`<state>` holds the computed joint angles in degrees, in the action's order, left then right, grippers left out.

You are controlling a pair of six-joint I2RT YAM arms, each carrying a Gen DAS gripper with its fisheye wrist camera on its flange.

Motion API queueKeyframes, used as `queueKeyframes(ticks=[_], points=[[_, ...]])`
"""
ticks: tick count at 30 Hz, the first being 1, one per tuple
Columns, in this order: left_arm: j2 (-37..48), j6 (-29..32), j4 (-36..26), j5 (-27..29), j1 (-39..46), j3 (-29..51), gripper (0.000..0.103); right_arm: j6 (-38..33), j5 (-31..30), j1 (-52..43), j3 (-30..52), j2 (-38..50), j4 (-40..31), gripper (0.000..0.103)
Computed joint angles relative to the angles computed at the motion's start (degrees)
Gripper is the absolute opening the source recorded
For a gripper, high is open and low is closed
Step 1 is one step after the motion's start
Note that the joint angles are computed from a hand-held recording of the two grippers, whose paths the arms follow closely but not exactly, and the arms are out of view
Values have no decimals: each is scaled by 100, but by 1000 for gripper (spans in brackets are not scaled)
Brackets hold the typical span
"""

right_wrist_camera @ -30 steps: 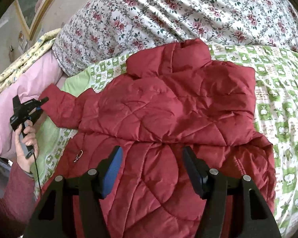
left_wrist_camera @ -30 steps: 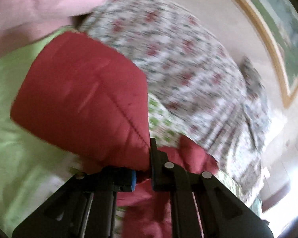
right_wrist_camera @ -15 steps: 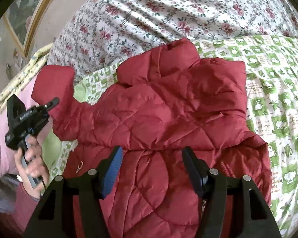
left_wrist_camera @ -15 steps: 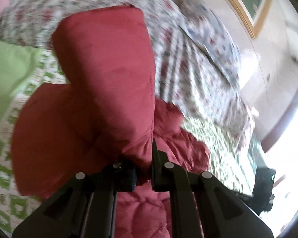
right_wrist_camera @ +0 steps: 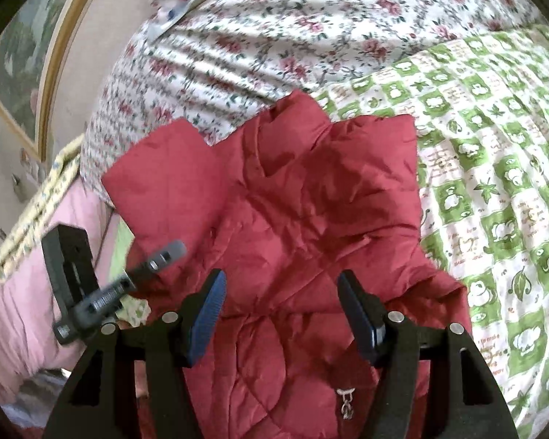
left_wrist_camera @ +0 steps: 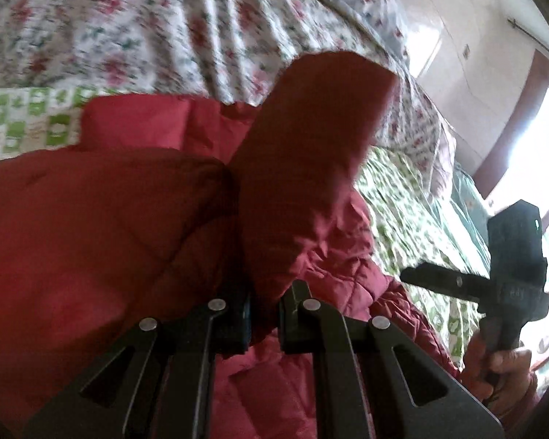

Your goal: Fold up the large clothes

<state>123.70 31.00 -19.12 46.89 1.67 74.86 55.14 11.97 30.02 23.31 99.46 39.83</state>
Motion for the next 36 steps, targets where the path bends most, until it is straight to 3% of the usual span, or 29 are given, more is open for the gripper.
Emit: queueKeyframes(ticks=[5,12,18,25,28,29,31,32,33,36], points=[[28,63,295,-362,-332,-333,8,215,-636,-530,-125,342,779,67],[153,142,467,-708,-461,-462,8,515,-1538,-1150,-92,939,1846,80],[73,107,779,-929,-572,-726,9,675,-2141,-1456,392,1509,2072,80],[106,95,814,-1080,-626,-737,10,782,-2392,-1511,615,1691,2202,80],[97,87,804,-1076,-621,-746,11,667,-2275,-1463,728,1496,1621,79],[101,79,725,-1060,-609,-708,11,662,-2280,-1466,781,1520,1507,73],[118,100,577,-1007,-568,-638,17,621,-2261,-1461,1018,1610,992,46],[128,133,411,-954,-535,-570,19,630,-2297,-1482,1071,1675,890,26],[119,204,232,-902,-494,-522,22,619,-2287,-1486,1097,1713,823,15],[34,761,-476,-609,-247,-405,29,475,-1988,-1417,1023,1656,746,9]])
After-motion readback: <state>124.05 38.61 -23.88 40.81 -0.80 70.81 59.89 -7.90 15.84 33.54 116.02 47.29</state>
